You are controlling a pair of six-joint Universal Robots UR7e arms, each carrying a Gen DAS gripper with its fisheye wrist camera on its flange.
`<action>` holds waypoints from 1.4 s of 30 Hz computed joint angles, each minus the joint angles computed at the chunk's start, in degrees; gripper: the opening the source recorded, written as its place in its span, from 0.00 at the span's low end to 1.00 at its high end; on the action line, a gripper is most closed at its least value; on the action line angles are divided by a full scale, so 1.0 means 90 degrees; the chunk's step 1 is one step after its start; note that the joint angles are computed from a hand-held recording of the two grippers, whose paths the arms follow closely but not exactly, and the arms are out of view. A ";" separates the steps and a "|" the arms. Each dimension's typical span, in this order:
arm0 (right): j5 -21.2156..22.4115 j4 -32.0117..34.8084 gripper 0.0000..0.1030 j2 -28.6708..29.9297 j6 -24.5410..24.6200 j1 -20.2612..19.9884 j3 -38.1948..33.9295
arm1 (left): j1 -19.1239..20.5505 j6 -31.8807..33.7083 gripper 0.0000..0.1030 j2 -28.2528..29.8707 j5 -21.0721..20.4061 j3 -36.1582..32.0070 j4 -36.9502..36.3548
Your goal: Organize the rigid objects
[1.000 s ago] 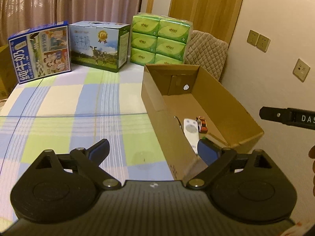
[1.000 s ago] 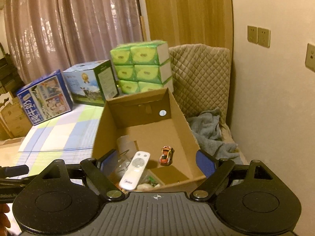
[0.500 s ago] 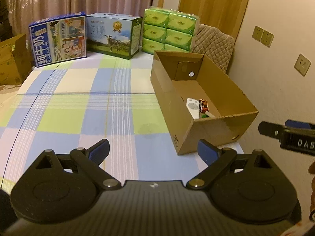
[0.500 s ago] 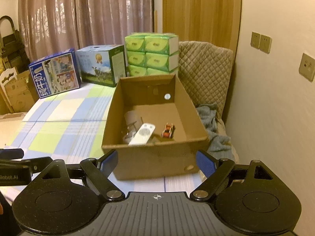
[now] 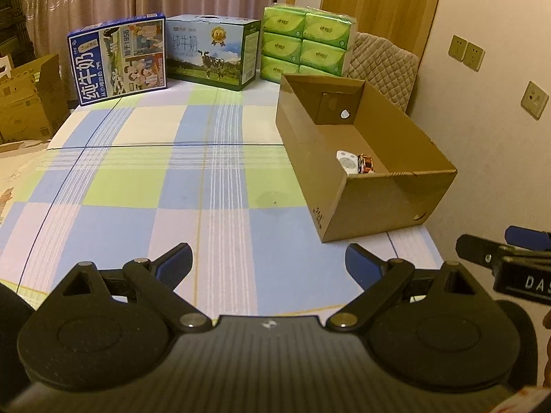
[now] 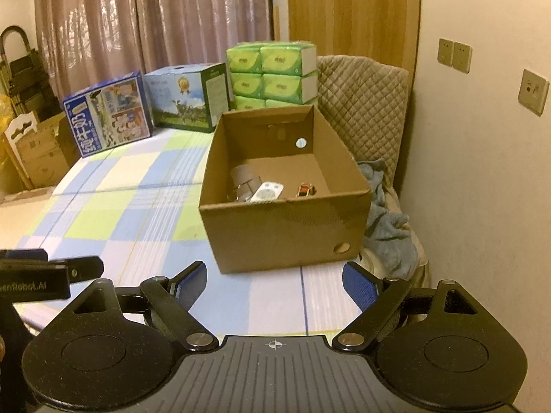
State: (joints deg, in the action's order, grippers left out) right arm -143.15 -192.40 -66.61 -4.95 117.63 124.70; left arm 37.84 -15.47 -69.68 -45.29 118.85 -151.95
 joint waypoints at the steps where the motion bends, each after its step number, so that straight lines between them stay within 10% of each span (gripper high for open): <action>1: -0.0013 0.0018 0.81 0.0009 0.0010 0.0009 0.0024 | 0.0002 0.0000 0.91 -0.0013 0.0004 0.0021 0.0003; 42: -0.0001 0.0164 0.81 0.0074 0.0200 0.0011 0.0012 | 0.0000 0.0327 0.91 -0.0061 -0.0154 0.0201 -0.0287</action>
State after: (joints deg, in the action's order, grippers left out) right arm -143.16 -190.93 -65.94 -3.16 117.73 124.82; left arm 37.84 -12.52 -70.23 -46.67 120.66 -154.53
